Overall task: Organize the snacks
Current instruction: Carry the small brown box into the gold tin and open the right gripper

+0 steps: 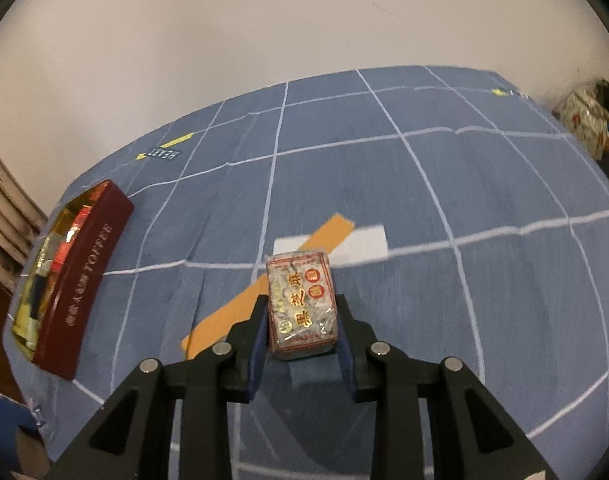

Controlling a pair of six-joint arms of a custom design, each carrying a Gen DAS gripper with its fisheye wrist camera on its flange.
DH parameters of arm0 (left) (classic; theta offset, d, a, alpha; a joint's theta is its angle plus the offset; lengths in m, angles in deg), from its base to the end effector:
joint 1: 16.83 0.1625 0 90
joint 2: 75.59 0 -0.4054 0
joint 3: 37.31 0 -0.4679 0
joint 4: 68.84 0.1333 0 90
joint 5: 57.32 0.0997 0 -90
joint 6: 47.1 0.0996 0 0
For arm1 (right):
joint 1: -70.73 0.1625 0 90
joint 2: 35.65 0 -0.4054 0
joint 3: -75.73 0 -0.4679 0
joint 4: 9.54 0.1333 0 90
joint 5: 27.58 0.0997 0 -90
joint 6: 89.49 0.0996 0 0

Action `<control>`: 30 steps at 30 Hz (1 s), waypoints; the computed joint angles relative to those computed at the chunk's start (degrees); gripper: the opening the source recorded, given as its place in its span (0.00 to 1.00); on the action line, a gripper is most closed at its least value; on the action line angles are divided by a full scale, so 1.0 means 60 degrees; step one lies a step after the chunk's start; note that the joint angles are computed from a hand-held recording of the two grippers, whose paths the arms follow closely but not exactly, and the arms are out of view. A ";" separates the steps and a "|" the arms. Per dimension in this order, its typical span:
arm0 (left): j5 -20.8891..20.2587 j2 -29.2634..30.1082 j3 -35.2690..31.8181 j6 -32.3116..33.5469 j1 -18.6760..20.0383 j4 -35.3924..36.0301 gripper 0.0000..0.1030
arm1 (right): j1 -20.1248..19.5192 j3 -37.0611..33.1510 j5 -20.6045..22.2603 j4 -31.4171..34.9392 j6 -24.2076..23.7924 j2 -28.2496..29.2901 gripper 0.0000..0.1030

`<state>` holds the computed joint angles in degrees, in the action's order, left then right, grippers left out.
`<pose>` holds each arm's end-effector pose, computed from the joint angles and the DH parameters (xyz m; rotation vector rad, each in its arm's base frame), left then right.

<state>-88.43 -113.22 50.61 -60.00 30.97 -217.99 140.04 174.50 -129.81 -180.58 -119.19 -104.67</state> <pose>-0.3260 -0.6850 0.0146 0.4618 2.1459 -0.7232 -0.1387 -0.6848 0.3258 0.0659 -2.4178 0.9392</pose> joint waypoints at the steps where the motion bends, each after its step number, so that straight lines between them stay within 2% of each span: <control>1: 0.0091 0.0021 -0.0004 0.0050 -0.0001 -0.0045 0.84 | -0.0013 0.0138 0.0091 0.0055 0.0103 -0.0097 0.29; 7: 0.0475 -0.0014 0.0069 0.0126 0.0015 -0.0256 0.84 | 0.0301 0.0597 0.0317 0.0374 0.0155 -0.0325 0.29; 11: 0.0579 -0.0056 0.0163 0.0466 0.0011 -0.0780 0.84 | 0.0970 0.0588 0.0619 0.0700 -0.0066 -0.0252 0.29; 14: 0.0524 -0.0098 0.0179 0.0588 0.0046 -0.1009 0.88 | 0.1539 0.0320 0.0824 0.1018 -0.0272 0.0033 0.29; 17: 0.0284 -0.0205 0.0206 0.0481 0.0126 -0.1024 0.90 | 0.2125 -0.0252 0.0950 0.1567 -0.0463 0.0599 0.29; 21: 0.0094 -0.0296 0.0124 0.0230 0.0230 -0.0632 0.90 | 0.2668 -0.1320 0.0710 0.2194 -0.0489 0.1706 0.29; 25: -0.0259 -0.0413 0.0073 0.0001 0.0350 -0.0367 0.90 | 0.2813 -0.2241 0.0465 0.2737 -0.0123 0.2509 0.29; 30: 0.0145 -0.0329 -0.0139 -0.0505 0.0412 0.0495 0.90 | 0.2936 -0.3134 0.0006 0.3055 0.0208 0.3283 0.29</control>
<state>-87.57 -115.20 49.78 -63.03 33.44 -215.02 157.66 155.70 -129.77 -162.25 -117.94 -84.97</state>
